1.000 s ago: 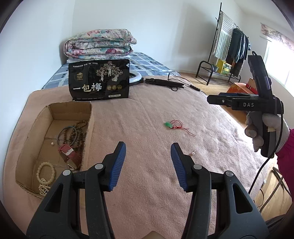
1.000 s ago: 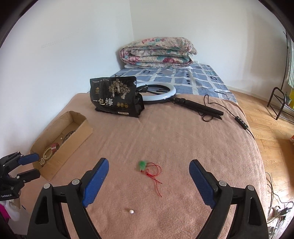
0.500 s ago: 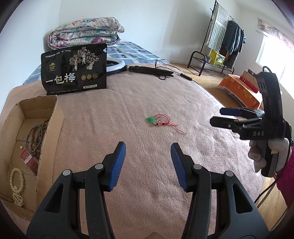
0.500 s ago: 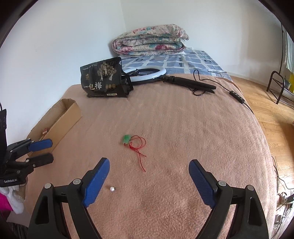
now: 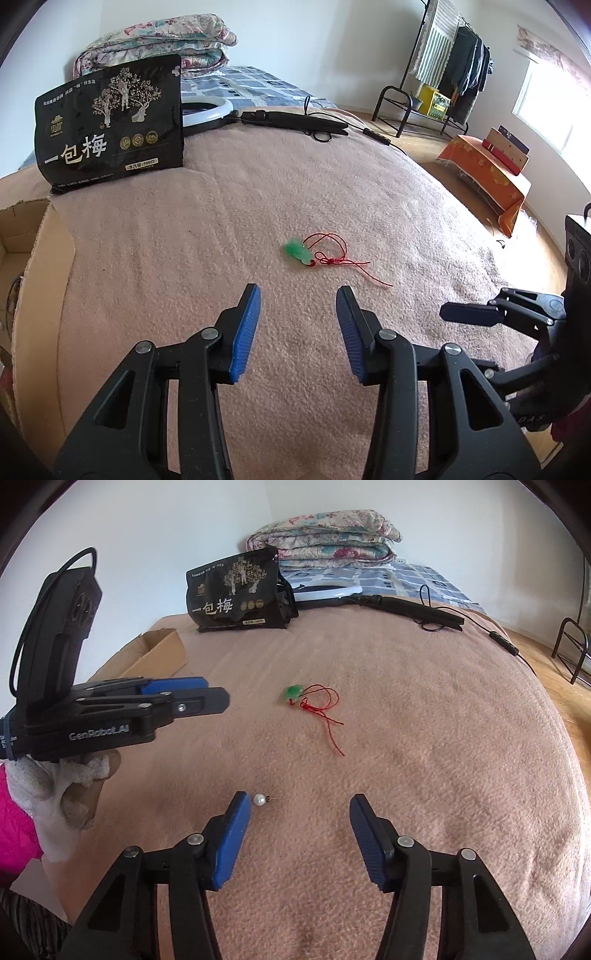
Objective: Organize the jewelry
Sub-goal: 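Move the left tool to the jade pendant while the right tool reaches the pearl, then grasp the green jade pendant with the left tool while the right tool grasps the pearl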
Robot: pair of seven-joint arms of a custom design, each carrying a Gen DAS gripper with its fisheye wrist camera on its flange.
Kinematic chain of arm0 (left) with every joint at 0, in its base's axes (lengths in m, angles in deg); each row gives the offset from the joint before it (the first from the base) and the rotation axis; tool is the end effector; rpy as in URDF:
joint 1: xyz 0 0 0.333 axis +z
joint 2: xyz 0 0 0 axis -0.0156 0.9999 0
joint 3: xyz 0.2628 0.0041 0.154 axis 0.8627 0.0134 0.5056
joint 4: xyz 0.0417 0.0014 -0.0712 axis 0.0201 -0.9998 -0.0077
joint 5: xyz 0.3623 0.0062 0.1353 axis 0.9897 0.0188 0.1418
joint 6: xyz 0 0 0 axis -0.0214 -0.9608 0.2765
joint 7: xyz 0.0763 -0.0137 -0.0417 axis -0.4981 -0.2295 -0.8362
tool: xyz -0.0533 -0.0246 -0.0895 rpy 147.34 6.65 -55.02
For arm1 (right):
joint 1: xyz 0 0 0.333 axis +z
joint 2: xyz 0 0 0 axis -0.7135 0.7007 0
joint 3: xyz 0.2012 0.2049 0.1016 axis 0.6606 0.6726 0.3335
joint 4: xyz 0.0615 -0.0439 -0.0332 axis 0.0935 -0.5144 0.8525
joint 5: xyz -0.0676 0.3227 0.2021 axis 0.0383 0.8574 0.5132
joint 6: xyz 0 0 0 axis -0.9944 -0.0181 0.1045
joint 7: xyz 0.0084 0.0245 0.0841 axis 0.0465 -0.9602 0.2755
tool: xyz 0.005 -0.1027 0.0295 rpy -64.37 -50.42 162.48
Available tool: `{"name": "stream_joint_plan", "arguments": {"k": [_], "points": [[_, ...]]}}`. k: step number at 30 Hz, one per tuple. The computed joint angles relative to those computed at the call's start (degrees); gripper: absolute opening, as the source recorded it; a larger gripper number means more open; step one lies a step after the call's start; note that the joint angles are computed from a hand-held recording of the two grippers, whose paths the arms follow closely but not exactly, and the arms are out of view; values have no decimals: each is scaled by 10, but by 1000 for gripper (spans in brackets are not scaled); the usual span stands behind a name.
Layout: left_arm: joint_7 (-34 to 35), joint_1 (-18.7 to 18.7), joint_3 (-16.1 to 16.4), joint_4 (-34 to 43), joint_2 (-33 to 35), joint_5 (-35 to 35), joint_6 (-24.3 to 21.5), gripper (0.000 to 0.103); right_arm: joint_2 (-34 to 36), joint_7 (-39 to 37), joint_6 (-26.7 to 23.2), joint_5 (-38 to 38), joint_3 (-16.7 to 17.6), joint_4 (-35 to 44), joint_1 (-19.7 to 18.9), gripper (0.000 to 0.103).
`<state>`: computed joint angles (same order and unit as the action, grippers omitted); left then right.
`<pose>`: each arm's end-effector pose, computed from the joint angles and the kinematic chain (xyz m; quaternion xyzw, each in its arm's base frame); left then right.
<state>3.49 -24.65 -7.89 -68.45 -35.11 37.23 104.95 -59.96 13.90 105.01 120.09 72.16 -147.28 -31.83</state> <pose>0.6121 -0.3678 0.4690 -0.6207 0.6918 -0.3319 0.1613 0.6027 0.2130 0.4668 -0.8181 0.4638 -0.0936 0.3268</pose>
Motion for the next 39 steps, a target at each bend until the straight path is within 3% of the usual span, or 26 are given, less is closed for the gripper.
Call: {"name": "stream_joint_plan", "arguments": {"k": [5,18,30,35,39], "points": [[25,9,-8,29,27,-22,0,43,15,-8,-5,4,6,9,3,42],[71,9,-12,131,105,-78,-29,43,31,-4,15,1,15,9,12,37],[96,-11,0,255,186,-84,-104,43,41,24,42,-31,17,8,15,35],[95,-25,14,306,216,-69,-134,32,43,34,48,-42,19,7,14,33],[84,-30,21,322,226,-60,-142,16,44,40,49,-45,19,8,13,30]]}}
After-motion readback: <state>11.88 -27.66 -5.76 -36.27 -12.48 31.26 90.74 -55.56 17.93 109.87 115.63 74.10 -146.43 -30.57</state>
